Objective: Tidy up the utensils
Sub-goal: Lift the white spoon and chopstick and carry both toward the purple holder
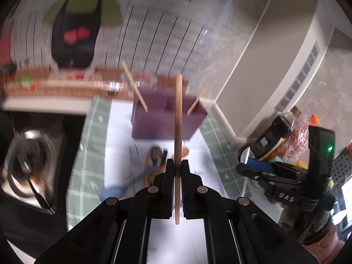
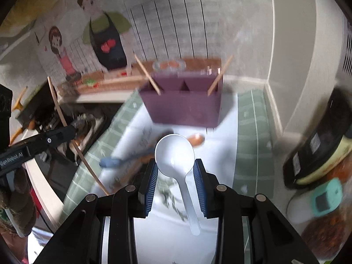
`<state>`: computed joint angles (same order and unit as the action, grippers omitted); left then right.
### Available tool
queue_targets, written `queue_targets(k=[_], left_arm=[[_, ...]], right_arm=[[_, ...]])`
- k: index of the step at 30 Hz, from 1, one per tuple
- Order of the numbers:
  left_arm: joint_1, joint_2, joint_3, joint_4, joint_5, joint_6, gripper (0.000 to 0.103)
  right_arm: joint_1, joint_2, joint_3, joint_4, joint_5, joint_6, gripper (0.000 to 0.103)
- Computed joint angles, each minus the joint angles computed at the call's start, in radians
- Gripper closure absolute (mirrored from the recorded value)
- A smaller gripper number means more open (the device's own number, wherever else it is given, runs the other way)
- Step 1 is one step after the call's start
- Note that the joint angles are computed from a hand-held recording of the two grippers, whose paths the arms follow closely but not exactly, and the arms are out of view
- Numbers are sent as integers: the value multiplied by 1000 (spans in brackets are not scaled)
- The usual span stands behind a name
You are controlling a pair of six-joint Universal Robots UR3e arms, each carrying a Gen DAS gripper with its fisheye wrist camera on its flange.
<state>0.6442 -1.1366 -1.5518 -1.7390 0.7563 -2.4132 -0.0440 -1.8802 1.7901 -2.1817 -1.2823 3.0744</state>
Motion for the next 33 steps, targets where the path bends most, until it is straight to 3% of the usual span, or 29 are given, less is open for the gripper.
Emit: queue_targets(k=[6,15,20,23,33], left_arm=[[-67,-119,255,98,-13,-124,97],[-156,-314,578,247,7,-310,97],[-224,-434,731,323,55,-402,97],[-262,-510,815,342,82,-444,97],[-400,-732,856,492,208,-523,97]], right_arm=[[-13,84,-324,44,12,23,72],[37,285,-734,15,-48,55,72],[12,385,-903,63,16,75,72],[-30,391,-893,36,73,81,72],[-9,559,-801,-151,83,117,72]])
